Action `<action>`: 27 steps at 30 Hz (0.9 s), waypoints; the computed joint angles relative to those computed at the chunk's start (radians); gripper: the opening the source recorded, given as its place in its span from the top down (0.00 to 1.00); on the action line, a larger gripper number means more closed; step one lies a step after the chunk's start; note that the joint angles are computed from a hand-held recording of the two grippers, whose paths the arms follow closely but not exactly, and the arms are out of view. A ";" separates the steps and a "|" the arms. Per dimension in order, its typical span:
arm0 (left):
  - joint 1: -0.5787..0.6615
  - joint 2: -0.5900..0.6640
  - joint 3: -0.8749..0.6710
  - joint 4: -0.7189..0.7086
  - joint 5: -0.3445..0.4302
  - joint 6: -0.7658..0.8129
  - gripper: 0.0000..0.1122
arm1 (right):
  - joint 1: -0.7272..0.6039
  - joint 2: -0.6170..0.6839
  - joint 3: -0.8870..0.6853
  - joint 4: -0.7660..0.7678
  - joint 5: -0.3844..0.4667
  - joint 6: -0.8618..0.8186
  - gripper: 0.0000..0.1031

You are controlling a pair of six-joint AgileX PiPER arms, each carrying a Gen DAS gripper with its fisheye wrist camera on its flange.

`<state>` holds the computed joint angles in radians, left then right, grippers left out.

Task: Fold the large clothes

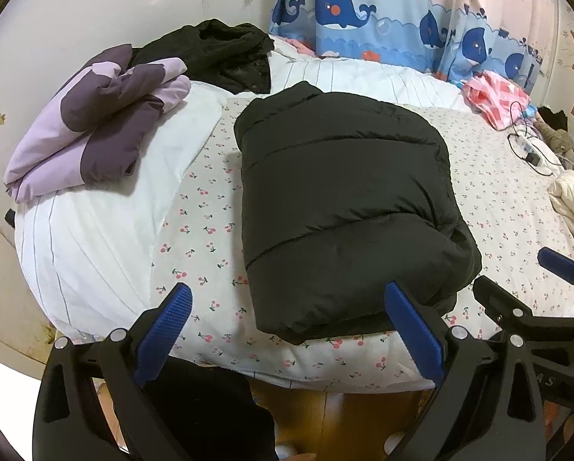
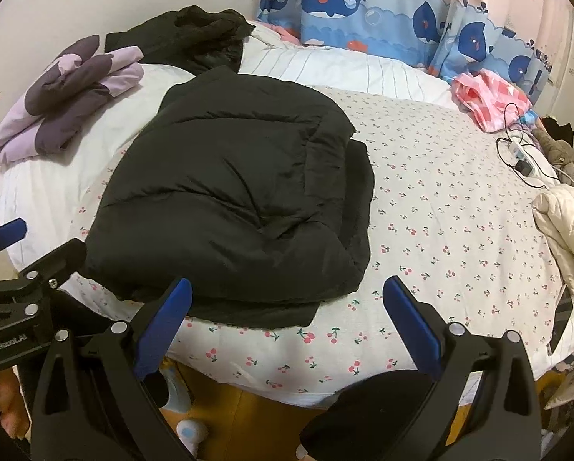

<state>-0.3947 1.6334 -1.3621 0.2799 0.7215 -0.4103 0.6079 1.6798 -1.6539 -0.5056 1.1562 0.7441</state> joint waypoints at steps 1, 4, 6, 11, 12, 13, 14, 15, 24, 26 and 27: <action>-0.005 0.002 -0.005 -0.004 0.024 0.002 0.14 | 0.000 0.003 -0.004 -0.002 0.004 0.002 0.07; 0.006 0.015 -0.019 -0.018 0.033 0.026 0.14 | -0.004 0.004 -0.007 -0.002 0.010 0.002 0.07; 0.018 0.019 -0.027 -0.051 0.031 0.058 0.14 | -0.011 0.005 -0.008 0.003 0.012 -0.003 0.07; 0.020 0.052 -0.080 -0.056 0.053 0.068 0.14 | -0.021 0.008 -0.015 0.000 0.020 -0.009 0.07; 0.018 0.060 -0.093 -0.054 0.060 0.066 0.14 | -0.018 0.010 -0.017 -0.005 0.025 -0.004 0.07; 0.016 0.066 -0.102 -0.051 0.066 0.062 0.14 | -0.019 0.010 -0.017 -0.006 0.026 -0.002 0.07; 0.014 0.070 -0.108 -0.048 0.069 0.058 0.14 | -0.024 0.009 -0.016 -0.004 0.025 -0.002 0.07; 0.011 0.075 -0.116 -0.045 0.073 0.054 0.14 | -0.029 0.008 -0.013 -0.002 0.025 -0.002 0.07; -0.011 0.123 -0.174 -0.020 0.103 0.041 0.14 | -0.055 -0.004 0.007 -0.003 0.015 0.007 0.07; -0.015 0.135 -0.187 -0.016 0.109 0.041 0.14 | -0.056 -0.003 0.006 -0.008 0.015 0.008 0.07; -0.019 0.139 -0.191 -0.011 0.112 0.036 0.14 | -0.055 -0.002 0.007 -0.012 0.015 0.010 0.07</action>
<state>-0.4133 1.7728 -1.5531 0.2688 0.8336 -0.3742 0.5527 1.6773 -1.6467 -0.5179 1.1713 0.7542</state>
